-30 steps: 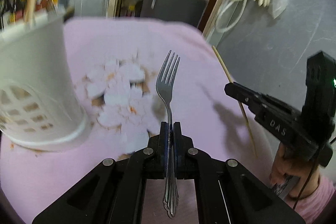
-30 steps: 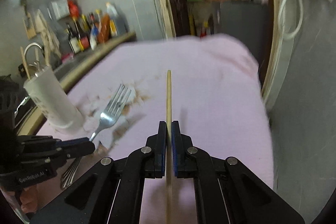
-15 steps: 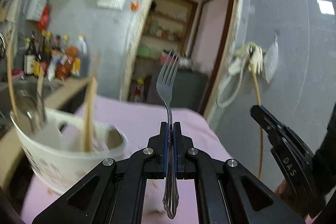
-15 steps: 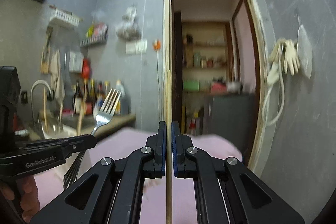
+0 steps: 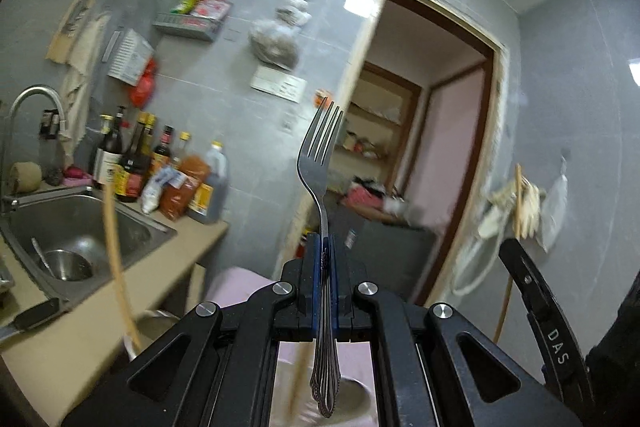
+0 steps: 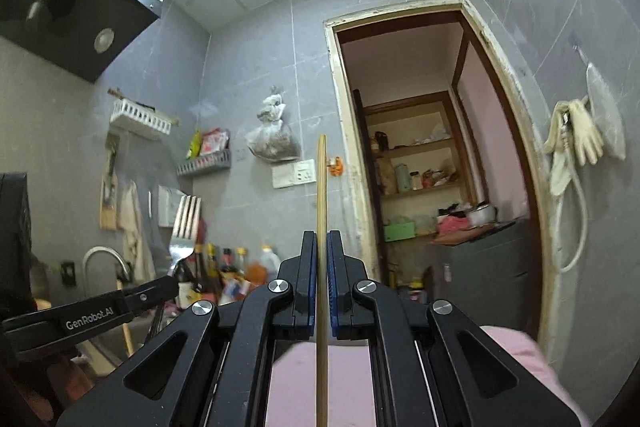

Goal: Organize utensils
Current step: 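Lift the fork with the left tool while the right tool carries the chopstick over the holder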

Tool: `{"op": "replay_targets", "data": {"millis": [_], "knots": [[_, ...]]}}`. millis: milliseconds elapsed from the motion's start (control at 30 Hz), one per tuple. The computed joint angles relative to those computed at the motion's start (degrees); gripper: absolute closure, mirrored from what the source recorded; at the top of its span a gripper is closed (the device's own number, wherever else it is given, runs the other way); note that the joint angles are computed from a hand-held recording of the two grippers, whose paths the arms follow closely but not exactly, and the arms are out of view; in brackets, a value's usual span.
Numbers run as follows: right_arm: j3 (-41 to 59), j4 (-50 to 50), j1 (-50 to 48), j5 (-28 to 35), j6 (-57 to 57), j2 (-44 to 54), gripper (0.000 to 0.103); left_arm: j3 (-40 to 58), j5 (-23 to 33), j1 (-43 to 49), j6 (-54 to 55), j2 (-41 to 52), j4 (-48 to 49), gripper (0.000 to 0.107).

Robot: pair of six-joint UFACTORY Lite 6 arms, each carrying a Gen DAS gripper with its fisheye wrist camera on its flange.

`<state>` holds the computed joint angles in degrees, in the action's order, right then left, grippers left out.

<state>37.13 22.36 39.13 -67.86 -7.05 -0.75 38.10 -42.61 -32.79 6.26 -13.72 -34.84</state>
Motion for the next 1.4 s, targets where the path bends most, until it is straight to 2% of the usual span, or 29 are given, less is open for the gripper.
{"op": "replay_targets", "data": {"millis": [167, 400, 900, 1167, 1400], "knots": [[7.0, 1.6, 2.8, -4.6, 0.9, 9.0, 0.100, -2.7, -1.1, 10.2, -11.3, -1.1, 10.7, 0.105], [10.6, -2.7, 2.6, -4.7, 5.3, 15.4, 0.100, -6.5, -4.9, 20.0, -27.0, 0.3, 24.1, 0.106], [11.2, -11.8, -0.4, 2.0, 12.1, 17.0, 0.100, -10.1, -4.1, 20.9, -30.6, -0.7, 27.2, 0.107], [11.8, -17.9, -2.0, 3.8, 19.0, 17.9, 0.099, -10.1, -1.9, 19.4, -29.5, -1.3, 25.1, 0.107], [13.7, -17.5, -2.3, 5.7, 20.0, 20.1, 0.099, -9.7, -1.9, 19.3, -30.3, 0.1, 25.8, 0.107]]}}
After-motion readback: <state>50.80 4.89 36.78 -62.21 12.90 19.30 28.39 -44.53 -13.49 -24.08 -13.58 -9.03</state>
